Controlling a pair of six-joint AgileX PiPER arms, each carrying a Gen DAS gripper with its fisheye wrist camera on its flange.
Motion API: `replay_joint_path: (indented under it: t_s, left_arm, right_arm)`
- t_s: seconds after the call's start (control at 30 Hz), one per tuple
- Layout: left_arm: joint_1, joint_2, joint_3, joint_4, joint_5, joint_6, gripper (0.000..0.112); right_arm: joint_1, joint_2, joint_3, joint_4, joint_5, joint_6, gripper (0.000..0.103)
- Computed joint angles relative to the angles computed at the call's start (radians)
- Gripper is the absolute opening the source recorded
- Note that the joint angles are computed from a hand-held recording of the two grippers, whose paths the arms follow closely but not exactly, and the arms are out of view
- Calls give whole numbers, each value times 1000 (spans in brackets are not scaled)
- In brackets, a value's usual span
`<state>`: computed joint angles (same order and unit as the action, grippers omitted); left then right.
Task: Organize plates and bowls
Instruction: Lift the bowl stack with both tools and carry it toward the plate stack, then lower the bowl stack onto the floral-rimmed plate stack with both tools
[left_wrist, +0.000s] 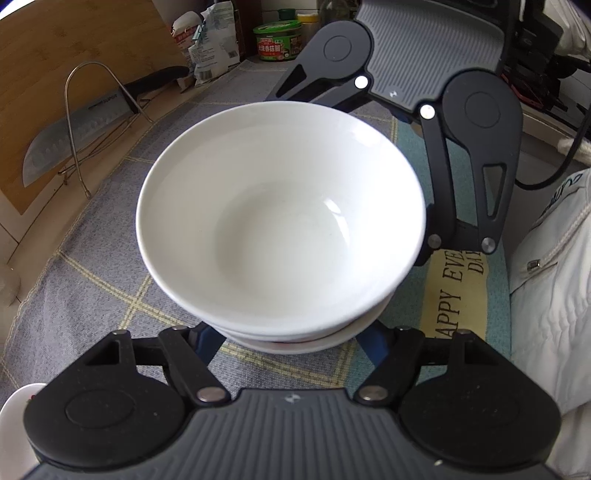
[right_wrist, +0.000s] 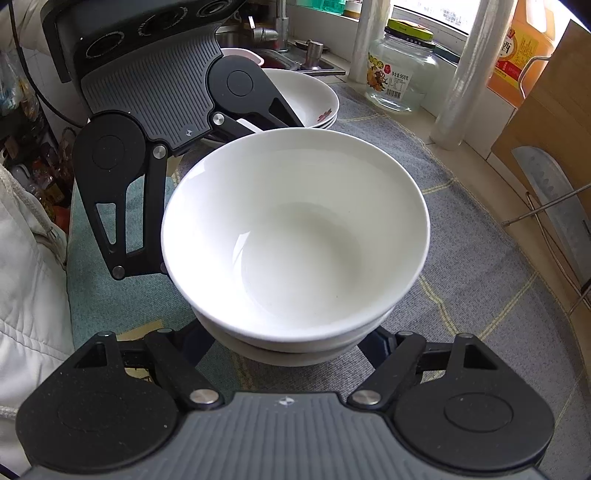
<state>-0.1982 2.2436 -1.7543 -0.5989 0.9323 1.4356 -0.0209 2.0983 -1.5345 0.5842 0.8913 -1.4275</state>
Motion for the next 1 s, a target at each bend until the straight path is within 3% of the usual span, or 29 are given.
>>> replay_joint_path:
  t_s: [0.57,1.0]
  left_arm:
    - [28,-152,159,0,-67,-16,75]
    - [137,-255,250,15,-88,-37,75]
  right_arm:
    - [46,-54,-10,-15,32,-1,85]
    - [159,13,-172,-24,96,29,85]
